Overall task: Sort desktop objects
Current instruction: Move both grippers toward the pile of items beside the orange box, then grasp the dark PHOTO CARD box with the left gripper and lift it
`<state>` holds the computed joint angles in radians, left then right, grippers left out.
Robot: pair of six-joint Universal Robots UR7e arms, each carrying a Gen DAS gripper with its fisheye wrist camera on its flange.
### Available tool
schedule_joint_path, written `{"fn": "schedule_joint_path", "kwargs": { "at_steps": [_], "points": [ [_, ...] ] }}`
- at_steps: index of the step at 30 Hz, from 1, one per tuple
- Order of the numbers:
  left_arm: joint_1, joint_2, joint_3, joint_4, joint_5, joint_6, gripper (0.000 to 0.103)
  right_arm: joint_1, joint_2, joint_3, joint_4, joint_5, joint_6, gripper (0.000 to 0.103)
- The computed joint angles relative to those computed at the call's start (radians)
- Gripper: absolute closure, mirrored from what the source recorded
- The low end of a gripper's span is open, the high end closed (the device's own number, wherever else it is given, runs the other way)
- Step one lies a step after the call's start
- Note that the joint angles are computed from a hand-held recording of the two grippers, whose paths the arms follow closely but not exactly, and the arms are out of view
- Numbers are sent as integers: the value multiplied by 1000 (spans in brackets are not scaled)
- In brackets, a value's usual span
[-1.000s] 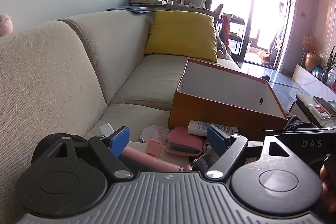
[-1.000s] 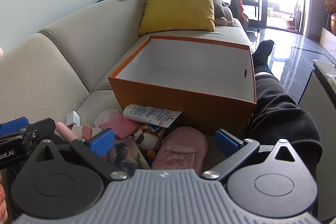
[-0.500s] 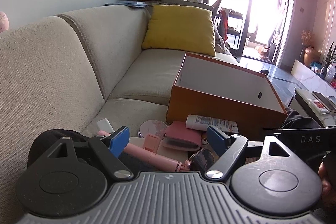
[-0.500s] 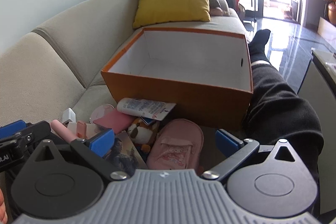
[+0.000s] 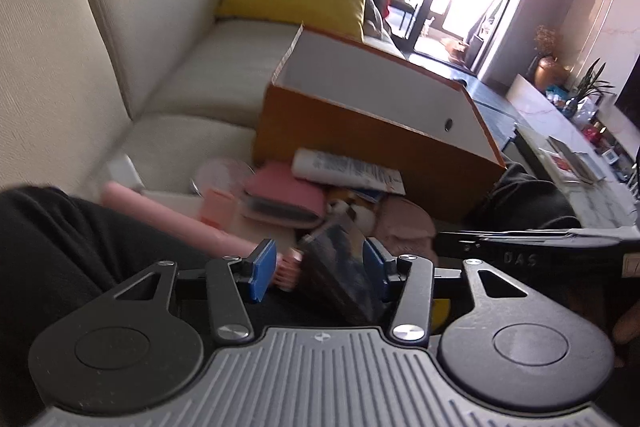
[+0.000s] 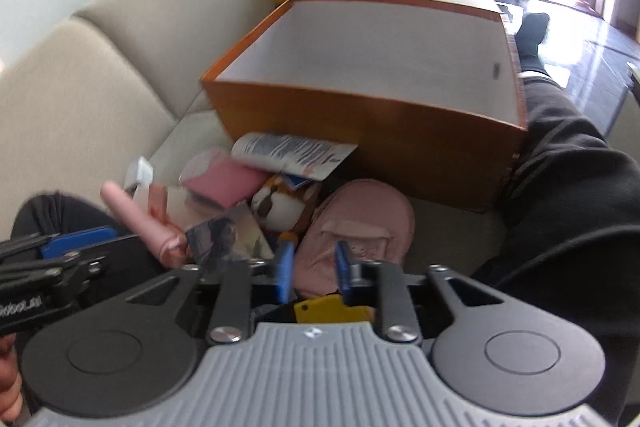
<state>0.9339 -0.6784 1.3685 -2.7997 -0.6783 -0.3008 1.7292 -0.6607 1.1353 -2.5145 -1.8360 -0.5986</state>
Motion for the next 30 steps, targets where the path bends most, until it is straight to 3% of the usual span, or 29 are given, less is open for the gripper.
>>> {"fn": "schedule_joint_path", "kwargs": {
  "at_steps": [5, 13, 26, 30],
  "points": [
    [36, 11, -41, 100, -89, -102, 42, -5, 22, -20, 24, 4, -51, 87],
    [76, 39, -115, 224, -189, -192, 42, -15, 60, -82, 110, 11, -57, 90],
    [89, 95, -186, 247, -168, -146, 43, -28, 116, -180, 233, 2, -37, 96],
    [81, 89, -168, 216, -146, -126, 55, -23, 106, -152, 203, -7, -63, 96]
  ]
}}
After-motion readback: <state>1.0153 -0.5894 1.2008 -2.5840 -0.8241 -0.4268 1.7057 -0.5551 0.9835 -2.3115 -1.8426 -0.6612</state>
